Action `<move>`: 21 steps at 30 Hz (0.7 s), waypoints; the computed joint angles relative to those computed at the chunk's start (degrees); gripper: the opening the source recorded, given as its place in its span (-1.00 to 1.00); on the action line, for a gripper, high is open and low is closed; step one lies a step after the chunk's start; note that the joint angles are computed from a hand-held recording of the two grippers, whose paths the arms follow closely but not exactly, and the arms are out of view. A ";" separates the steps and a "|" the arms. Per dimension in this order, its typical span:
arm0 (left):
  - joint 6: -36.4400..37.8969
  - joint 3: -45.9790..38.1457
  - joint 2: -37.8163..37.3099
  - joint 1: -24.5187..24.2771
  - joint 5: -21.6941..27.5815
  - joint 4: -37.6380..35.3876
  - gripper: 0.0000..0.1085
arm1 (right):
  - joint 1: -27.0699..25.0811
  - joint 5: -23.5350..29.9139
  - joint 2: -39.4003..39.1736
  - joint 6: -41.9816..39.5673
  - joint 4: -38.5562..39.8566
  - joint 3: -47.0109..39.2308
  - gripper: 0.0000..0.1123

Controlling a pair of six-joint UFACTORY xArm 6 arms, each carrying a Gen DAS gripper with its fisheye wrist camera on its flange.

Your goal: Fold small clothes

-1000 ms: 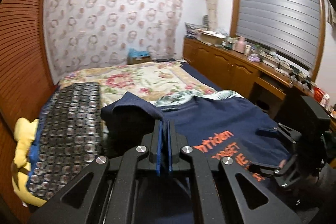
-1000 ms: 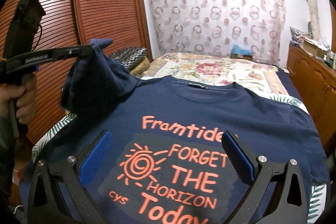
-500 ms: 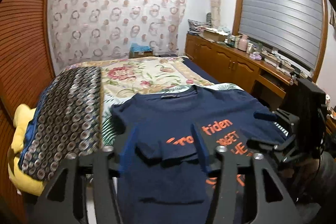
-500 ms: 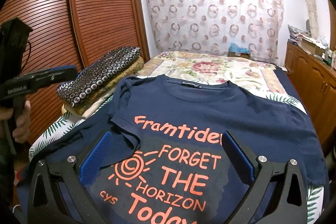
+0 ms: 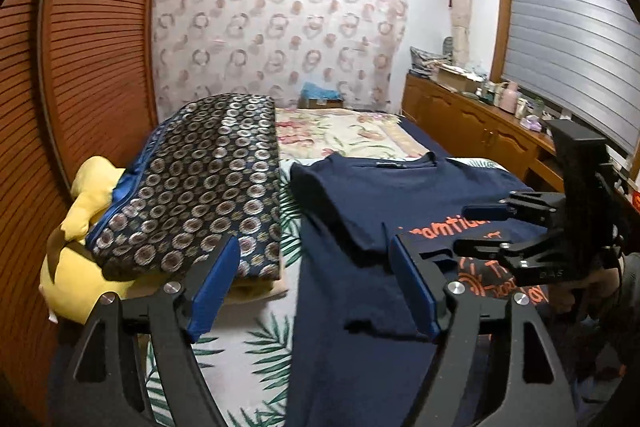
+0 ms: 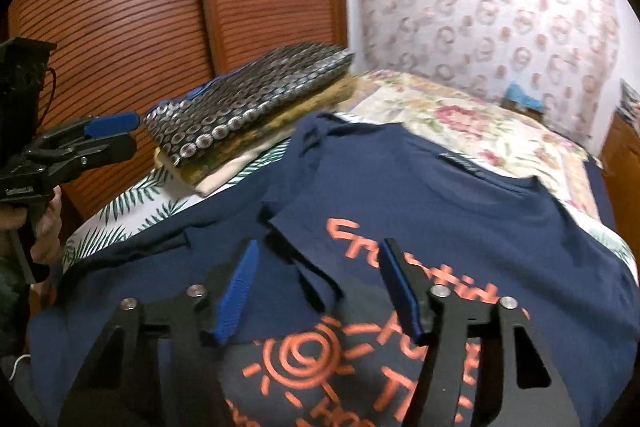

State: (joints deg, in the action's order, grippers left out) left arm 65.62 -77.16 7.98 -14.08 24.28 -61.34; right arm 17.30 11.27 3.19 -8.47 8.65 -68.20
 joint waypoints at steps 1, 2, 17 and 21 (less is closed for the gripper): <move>1.26 0.45 -0.15 0.00 -0.64 -1.21 0.43 | 0.21 0.98 1.57 -2.28 1.55 -1.83 -0.02; 2.41 0.95 -0.29 -0.14 -1.55 -2.18 0.43 | 0.41 1.72 2.75 -3.50 2.19 -3.28 -0.05; 6.24 3.34 -1.05 -0.93 -4.26 -4.93 0.43 | -0.73 10.02 11.99 -4.78 -1.18 -15.02 -0.79; 6.11 3.59 -1.13 -1.10 -4.48 -5.04 0.43 | -1.86 6.86 10.20 -5.82 3.81 -12.71 -0.88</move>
